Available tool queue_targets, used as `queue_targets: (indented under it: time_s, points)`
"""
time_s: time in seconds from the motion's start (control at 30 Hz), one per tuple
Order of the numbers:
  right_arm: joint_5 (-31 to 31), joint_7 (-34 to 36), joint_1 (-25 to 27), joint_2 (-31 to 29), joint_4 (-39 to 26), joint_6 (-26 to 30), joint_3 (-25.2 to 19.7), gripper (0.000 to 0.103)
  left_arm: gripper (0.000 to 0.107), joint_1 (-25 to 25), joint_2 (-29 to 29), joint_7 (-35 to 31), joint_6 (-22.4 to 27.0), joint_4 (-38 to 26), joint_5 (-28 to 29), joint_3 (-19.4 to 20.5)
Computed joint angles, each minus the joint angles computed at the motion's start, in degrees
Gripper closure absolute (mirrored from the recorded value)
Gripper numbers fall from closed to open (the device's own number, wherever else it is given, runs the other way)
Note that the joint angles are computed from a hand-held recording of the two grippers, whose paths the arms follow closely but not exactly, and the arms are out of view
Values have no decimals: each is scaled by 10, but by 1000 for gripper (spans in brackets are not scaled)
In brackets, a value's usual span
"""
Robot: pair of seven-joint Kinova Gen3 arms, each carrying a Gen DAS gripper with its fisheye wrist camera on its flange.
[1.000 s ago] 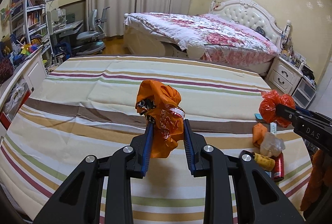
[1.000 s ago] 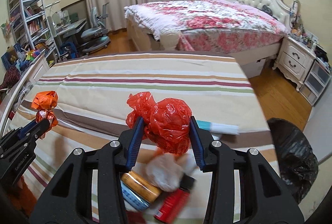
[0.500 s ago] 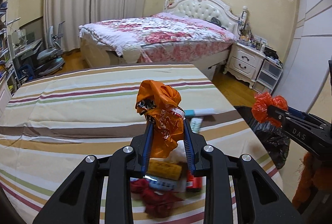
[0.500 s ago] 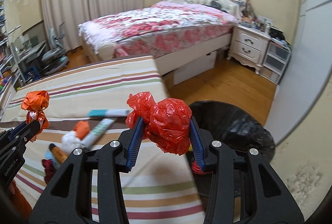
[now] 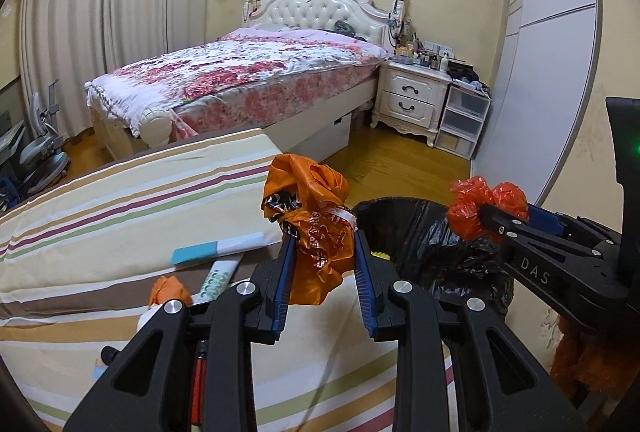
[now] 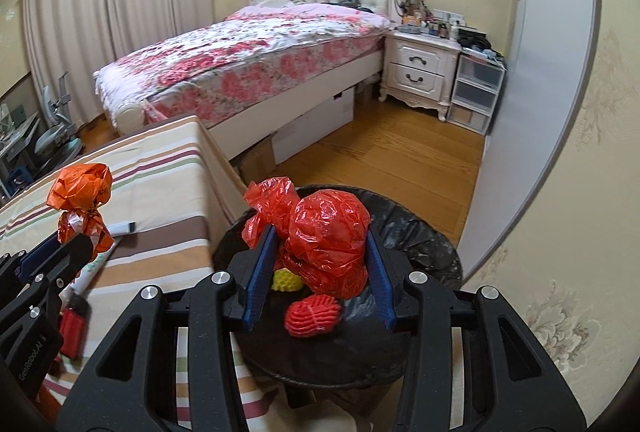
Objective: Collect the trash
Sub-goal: 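Open both tools over the bin to drop the plastic bags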
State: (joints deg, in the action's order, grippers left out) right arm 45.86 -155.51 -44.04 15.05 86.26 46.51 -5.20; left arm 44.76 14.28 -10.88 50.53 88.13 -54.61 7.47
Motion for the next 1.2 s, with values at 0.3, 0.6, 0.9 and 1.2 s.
queue_targets:
  time_s: [0.3, 0.6, 0.9, 1.2]
  points:
    - [5, -28, 7, 12, 0, 0, 12, 60, 77, 0, 48, -65, -20, -56, 35, -16]
    - [10, -46, 5, 31, -11, 11, 23, 60, 77, 14, 86, -127, -22, -101, 72, -44]
    - [5, -63, 6, 44, -16, 17, 33, 60, 77, 16, 109, -174, -29, -129, 108, -61]
    - [18, -88, 1, 49, -14, 22, 41, 42, 58, 21, 119, -192, -31, -145, 132, -78]
